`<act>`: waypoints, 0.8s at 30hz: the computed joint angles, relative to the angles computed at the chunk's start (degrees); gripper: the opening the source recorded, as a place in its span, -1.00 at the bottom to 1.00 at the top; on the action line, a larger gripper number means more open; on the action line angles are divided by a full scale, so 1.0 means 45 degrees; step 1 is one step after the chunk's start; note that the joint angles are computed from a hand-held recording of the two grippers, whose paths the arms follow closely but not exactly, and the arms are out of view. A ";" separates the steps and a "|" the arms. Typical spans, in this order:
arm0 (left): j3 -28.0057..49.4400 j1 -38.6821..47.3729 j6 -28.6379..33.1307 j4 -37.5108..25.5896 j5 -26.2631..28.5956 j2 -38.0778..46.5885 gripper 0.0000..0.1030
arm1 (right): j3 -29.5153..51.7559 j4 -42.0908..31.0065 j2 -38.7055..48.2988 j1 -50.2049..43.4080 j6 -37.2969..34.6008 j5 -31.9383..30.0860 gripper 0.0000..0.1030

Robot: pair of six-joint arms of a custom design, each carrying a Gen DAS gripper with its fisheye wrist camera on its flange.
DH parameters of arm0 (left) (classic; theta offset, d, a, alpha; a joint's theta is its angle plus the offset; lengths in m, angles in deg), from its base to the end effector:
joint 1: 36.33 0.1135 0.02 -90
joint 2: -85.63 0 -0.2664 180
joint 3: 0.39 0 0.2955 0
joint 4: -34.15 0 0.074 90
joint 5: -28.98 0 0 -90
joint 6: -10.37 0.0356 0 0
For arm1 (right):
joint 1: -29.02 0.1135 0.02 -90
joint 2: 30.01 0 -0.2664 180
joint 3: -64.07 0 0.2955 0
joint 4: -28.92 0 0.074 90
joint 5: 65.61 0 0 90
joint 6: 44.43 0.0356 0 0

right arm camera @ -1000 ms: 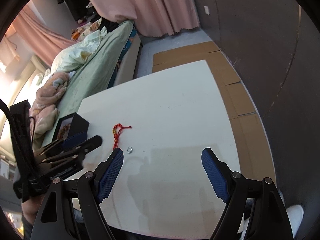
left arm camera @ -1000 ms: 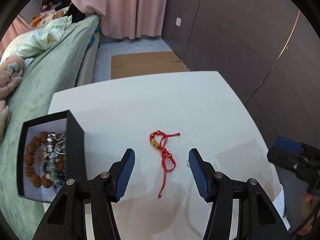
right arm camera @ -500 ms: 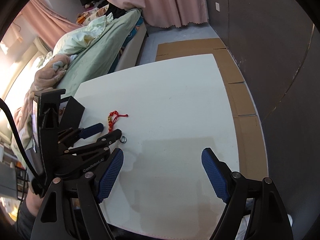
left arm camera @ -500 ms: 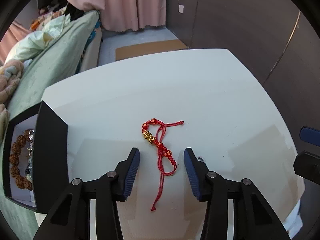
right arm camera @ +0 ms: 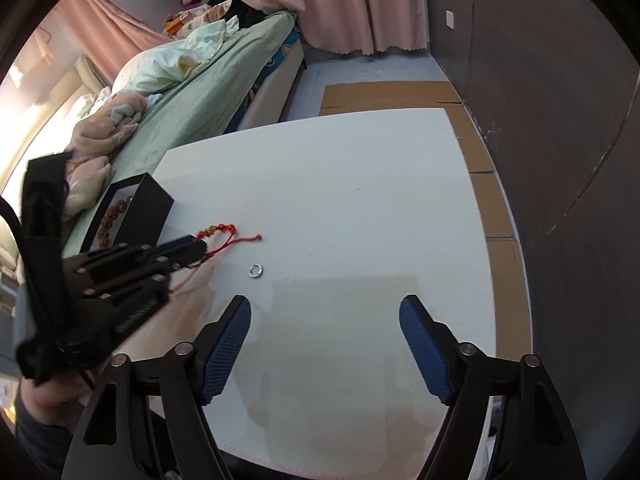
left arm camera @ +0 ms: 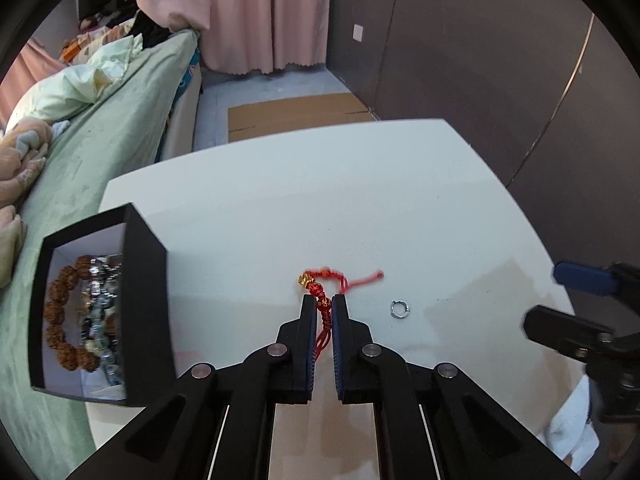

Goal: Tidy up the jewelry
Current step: 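Lift the red cord bracelet with the left tool while the right tool closes on the silver ring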

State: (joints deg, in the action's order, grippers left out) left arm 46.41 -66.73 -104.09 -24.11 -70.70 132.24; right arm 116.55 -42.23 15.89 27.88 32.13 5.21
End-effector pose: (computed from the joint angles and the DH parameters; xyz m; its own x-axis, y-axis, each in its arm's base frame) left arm 0.1671 -0.0911 0.2155 -0.8411 0.0202 -0.5405 0.0811 0.9927 -0.0891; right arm 0.1746 0.0082 0.2415 -0.8498 -0.2027 -0.4866 -0.3288 0.9253 0.1888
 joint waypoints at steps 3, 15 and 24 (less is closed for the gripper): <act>0.0046 0.0313 0.0094 -0.0318 0.0214 -0.0561 -0.86 | -0.0146 0.0180 0.0013 0.0375 0.0158 0.0284 0.41; 0.0329 0.2797 0.1049 -0.1854 0.1988 -0.3306 -0.86 | -0.0536 0.0898 0.0499 0.0959 0.0024 0.0598 0.06; 0.0736 0.5724 0.2353 -0.2366 0.4136 -0.3991 -0.86 | -0.1371 0.1988 -0.0164 0.3228 -0.0666 0.2182 0.06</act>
